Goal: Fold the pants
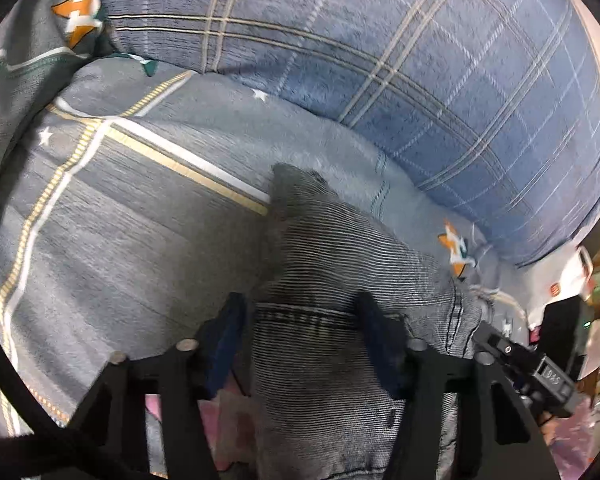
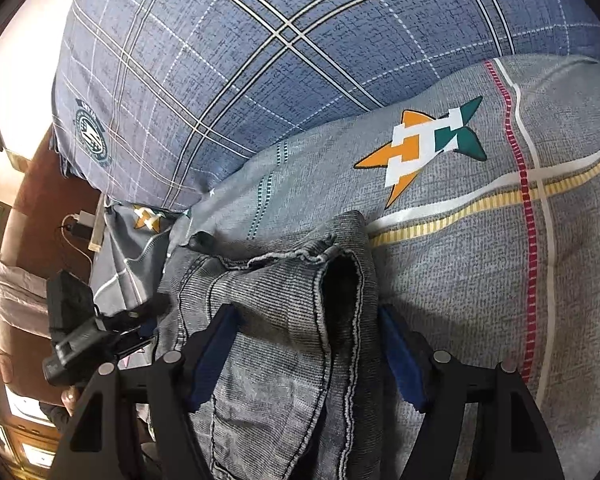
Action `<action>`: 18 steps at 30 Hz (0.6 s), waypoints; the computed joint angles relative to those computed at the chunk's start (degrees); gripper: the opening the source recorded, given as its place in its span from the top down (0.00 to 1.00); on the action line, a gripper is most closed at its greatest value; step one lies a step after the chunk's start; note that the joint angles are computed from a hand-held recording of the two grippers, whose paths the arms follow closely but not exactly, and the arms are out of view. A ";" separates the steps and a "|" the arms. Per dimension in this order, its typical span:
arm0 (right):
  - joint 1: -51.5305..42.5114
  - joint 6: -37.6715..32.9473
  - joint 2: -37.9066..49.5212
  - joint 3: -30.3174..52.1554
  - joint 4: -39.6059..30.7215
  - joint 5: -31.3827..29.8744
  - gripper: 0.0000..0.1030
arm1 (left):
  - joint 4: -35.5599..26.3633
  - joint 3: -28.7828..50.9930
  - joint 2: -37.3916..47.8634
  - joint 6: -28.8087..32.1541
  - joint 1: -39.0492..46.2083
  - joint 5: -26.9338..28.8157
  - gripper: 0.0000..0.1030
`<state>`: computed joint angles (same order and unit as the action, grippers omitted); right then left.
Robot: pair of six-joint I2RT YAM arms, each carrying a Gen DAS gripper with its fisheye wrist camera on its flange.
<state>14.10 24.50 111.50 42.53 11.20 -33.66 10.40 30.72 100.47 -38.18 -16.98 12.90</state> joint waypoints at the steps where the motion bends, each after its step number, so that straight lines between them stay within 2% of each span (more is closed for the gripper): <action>1: 0.09 -0.29 -0.17 -0.07 -0.29 0.26 0.38 | -0.27 0.61 0.60 0.23 -0.57 -0.81 0.56; 2: 0.41 -0.79 -0.42 -0.14 -0.79 1.28 0.41 | -0.94 1.42 1.03 1.26 -1.43 -2.08 0.61; 3: 0.91 -0.93 0.14 0.36 -0.84 1.99 0.50 | -1.29 1.61 0.74 2.25 -1.88 -2.52 0.75; 4: 1.14 -1.77 -0.16 0.19 -1.13 2.66 0.68 | -0.76 0.86 -0.96 2.42 -2.49 -3.47 0.83; 6: 1.95 -2.42 -2.03 -0.19 -2.42 3.86 0.84 | 1.77 -2.34 -7.17 2.74 -3.85 -5.09 0.86; 8: 2.65 -2.30 -6.76 -2.72 -1.69 5.16 0.86 | 4.86 -6.22 -14.83 3.74 -4.66 -5.57 0.86; 9: 3.00 -2.45 -9.07 -3.87 -1.64 6.03 0.87 | 4.37 -6.40 -16.33 4.38 -5.39 -7.26 0.86; 11: 2.67 -2.42 -15.64 -7.83 -0.32 6.45 0.87 | 3.89 -5.03 -14.15 6.23 -6.31 -10.15 0.83; 12: 1.88 -2.52 -17.30 -9.24 0.60 5.79 0.87 | 4.30 -3.32 -9.67 6.77 -6.14 -10.79 0.80; 14: 1.24 -2.33 -15.21 -8.90 1.09 5.94 0.87 | 3.16 -0.17 -2.83 5.48 -5.80 -10.79 0.78; 15: 1.38 -2.48 -13.45 -8.01 0.32 6.44 0.87 | 1.98 1.98 0.89 4.92 -5.72 -10.21 0.67; 16: 1.92 -2.97 -10.49 -6.36 -1.27 8.10 0.83 | 1.27 2.66 1.93 4.72 -5.76 -10.01 0.60; 18: 2.66 -3.04 -5.53 -3.92 -2.79 9.92 0.77 | -2.01 2.87 0.01 3.79 -5.88 -10.78 0.53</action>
<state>16.76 21.46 105.96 38.61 8.41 -23.74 8.39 33.59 100.48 -34.39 -22.86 2.12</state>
